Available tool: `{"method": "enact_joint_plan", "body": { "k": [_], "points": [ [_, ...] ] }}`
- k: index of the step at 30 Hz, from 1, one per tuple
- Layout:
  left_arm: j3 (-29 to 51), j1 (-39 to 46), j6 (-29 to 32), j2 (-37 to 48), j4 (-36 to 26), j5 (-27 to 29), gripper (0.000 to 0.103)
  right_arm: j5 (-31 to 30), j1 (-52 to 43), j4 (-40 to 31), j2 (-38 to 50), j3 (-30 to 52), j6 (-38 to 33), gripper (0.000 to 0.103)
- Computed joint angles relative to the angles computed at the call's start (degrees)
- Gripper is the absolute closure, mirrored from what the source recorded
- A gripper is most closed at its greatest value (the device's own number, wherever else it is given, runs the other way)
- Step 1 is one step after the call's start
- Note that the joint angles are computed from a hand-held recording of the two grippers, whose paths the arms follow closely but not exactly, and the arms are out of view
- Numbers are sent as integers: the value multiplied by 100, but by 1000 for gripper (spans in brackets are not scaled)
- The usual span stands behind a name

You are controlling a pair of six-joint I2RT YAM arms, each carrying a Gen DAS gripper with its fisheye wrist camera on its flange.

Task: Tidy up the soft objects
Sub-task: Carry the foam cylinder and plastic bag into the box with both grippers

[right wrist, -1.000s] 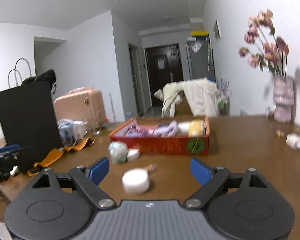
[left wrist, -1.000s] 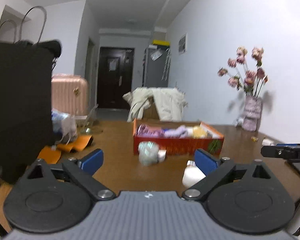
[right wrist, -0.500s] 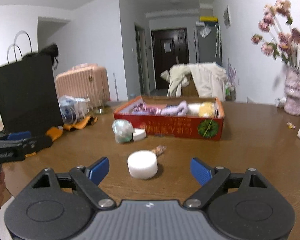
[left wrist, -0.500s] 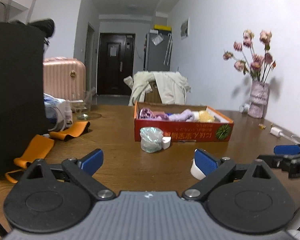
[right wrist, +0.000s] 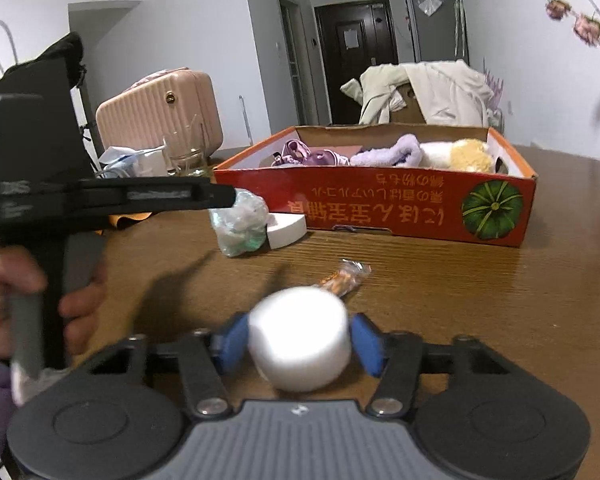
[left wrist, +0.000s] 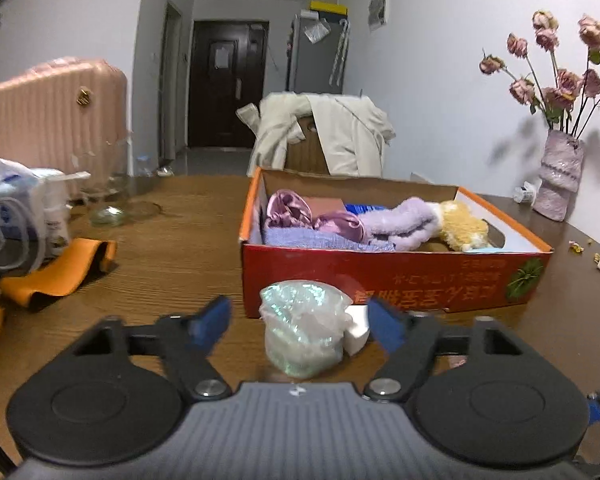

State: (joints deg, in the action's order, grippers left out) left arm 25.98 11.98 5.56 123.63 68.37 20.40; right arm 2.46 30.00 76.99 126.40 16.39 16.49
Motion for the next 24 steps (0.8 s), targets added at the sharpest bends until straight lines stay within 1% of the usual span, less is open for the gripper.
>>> {"method": "enact_joint_plan", "body": {
  "k": [2,3,4,5,7,10,11,12,14,16,19,22,23,24],
  "points": [
    [345,39,-131,138,-377,196,55,-257,-184,-29,36,77,-32,54],
    [465,80,-177,172,-568,302,60,-353,-255,-61,6,76,-57,55],
    [581,121,-191,200,-770,421,72,-419,-295,-106,-15,96,-82,56],
    [641,135,-194,189,-918,511,77,-453,-318,-134,-27,110,-99,56],
    [620,202,-202,116,-1001,632,82,-485,-330,-176,-46,129,-104,57],
    [386,313,-226,-179,-1061,679,84,-481,-302,-293,-171,94,-110,60],
    [245,395,-236,-335,-1069,791,85,-504,-298,-277,-224,29,-143,65],
    [77,488,-238,-496,-1068,887,85,-457,-247,-209,-276,-63,-150,74],
    [-365,716,-231,-873,-997,1098,85,-348,-137,-65,-439,-330,-159,79],
    [-816,975,-114,-1210,-949,1283,85,-312,-58,155,-484,-593,-159,82],
    [-1437,1362,113,-1632,-923,1456,85,-42,139,567,-410,-973,17,82],
    [-1902,1827,390,-2114,-1172,1861,85,203,346,1029,-370,-1330,206,83],
    [-2040,1932,445,-2302,-1268,1923,85,317,457,1057,-439,-1426,239,87],
    [-2147,2040,531,-2510,-1430,2003,85,400,569,1015,-572,-1517,256,88]
  ]
}}
